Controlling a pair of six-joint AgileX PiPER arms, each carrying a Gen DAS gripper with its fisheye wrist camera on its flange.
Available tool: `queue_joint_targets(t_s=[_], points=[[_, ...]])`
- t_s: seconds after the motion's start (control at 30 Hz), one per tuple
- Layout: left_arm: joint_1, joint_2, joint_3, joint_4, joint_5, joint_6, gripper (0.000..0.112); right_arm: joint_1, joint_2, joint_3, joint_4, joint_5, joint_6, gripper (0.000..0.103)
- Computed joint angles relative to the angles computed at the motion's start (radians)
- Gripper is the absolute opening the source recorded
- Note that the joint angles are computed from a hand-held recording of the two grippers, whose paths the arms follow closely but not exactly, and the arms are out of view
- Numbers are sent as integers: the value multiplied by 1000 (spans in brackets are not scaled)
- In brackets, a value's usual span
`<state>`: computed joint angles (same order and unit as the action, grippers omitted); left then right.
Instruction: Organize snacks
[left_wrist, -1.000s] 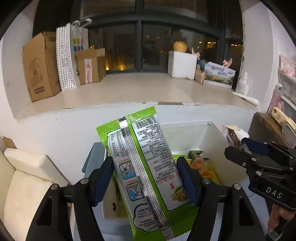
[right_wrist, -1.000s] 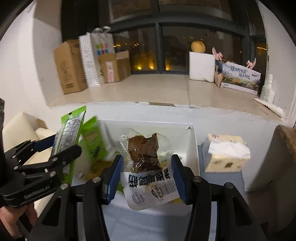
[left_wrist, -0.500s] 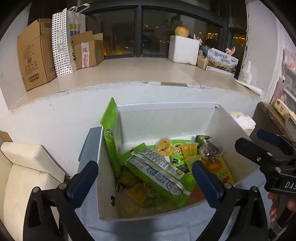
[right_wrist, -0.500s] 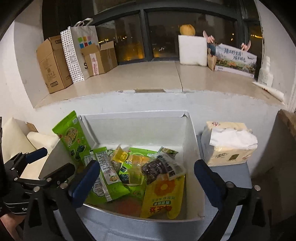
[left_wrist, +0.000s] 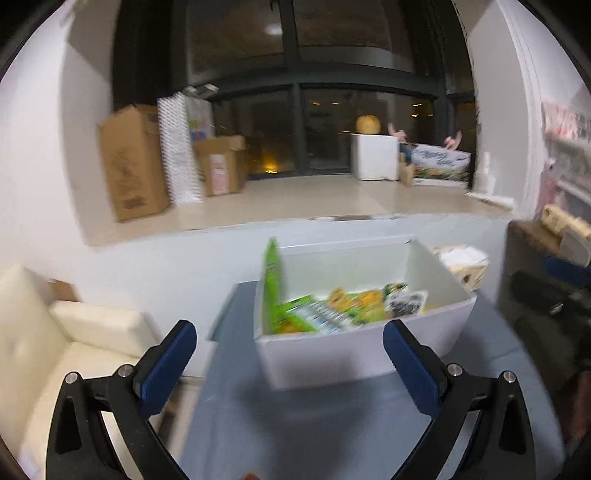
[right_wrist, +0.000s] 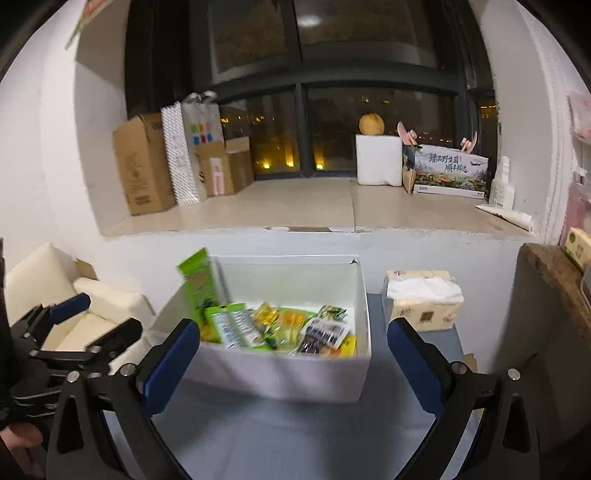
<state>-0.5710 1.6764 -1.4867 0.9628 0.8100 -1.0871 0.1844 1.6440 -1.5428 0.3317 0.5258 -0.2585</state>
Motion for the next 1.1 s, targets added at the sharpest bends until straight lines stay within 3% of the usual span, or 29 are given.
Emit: queue_joint_targets(t_s=[0.03,0.1,0.17,0.37,0.53,0.77,1.1], points=[[-30,-30,39,18,17,-29,103,-1,-43,47,-3,-3,2,103],[-55,-114,123,-67,-35,-7,103,5,-122,131,-39,-19,38,103],[-78,-169,170,-130,-54,6,103,-12,-201,213,19,-25,-13,103],[-252,-301,270,-82,63,-128,103,-92,-390,371,132,22,-104,103],[-424,-351,297,12,227,-229,103,-143,-528,494,241,70,-229,103],[-549,-401,331,28,326,-309,103,-89,-674,596,110,68,-125,103],[-617,-436,350,42,388,-349,103,-109,-748,624,109,102,-132,103]])
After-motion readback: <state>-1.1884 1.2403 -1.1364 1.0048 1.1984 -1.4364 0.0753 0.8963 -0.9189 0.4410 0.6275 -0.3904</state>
